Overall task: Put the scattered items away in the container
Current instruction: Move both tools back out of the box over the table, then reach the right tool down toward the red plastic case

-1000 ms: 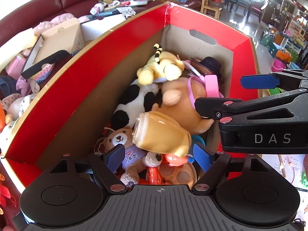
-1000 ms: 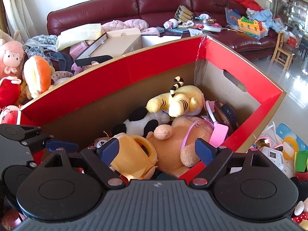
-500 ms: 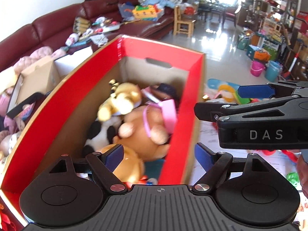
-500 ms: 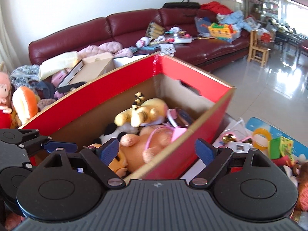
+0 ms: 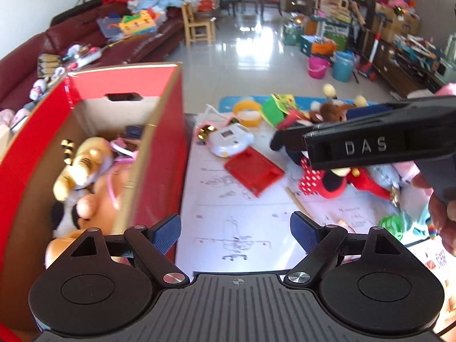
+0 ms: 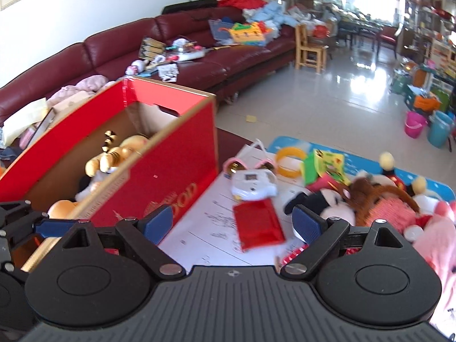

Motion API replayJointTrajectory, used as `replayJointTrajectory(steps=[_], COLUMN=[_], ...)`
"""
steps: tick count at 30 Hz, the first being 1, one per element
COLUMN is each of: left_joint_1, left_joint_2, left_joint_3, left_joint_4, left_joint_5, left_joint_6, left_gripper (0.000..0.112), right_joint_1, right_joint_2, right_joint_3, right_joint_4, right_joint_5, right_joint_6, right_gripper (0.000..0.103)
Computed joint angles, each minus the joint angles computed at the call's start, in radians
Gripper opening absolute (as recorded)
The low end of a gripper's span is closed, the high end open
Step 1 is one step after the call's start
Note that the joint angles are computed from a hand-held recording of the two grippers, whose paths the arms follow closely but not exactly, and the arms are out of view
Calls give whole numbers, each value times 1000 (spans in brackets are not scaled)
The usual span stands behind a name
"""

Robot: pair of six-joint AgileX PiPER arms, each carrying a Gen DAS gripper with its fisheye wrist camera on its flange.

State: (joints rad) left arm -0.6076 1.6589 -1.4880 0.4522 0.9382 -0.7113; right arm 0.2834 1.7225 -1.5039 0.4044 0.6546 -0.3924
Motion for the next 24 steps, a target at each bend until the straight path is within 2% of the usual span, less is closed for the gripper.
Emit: replayJointTrajectory(steps=[6,10,14,18,24], left_joint_1=[17,56,97,121,135], left_joint_2=[119,188,233,273,313], left_joint_3=[-17,14,46,55,45], left_joint_4=[-50,-69,-135,-166,-166], left_joint_5=[-73,-147,-216,-261,-279], left_joint_6=[7,-31,10,25,15], left_gripper=[91,90,90,90,90], right_joint_1=[-33,-48,-36,-15,27], right_joint_2=[32,94,173,292,547], right_joint_3=[28,-4,-69,-200,-535], right_joint_4=[19,54,31,5,-101], right_joint_5=[-6,27,54,110,210], right_joint_6=[-1,2,24,55,139], right_gripper=[92,92,92,92,92])
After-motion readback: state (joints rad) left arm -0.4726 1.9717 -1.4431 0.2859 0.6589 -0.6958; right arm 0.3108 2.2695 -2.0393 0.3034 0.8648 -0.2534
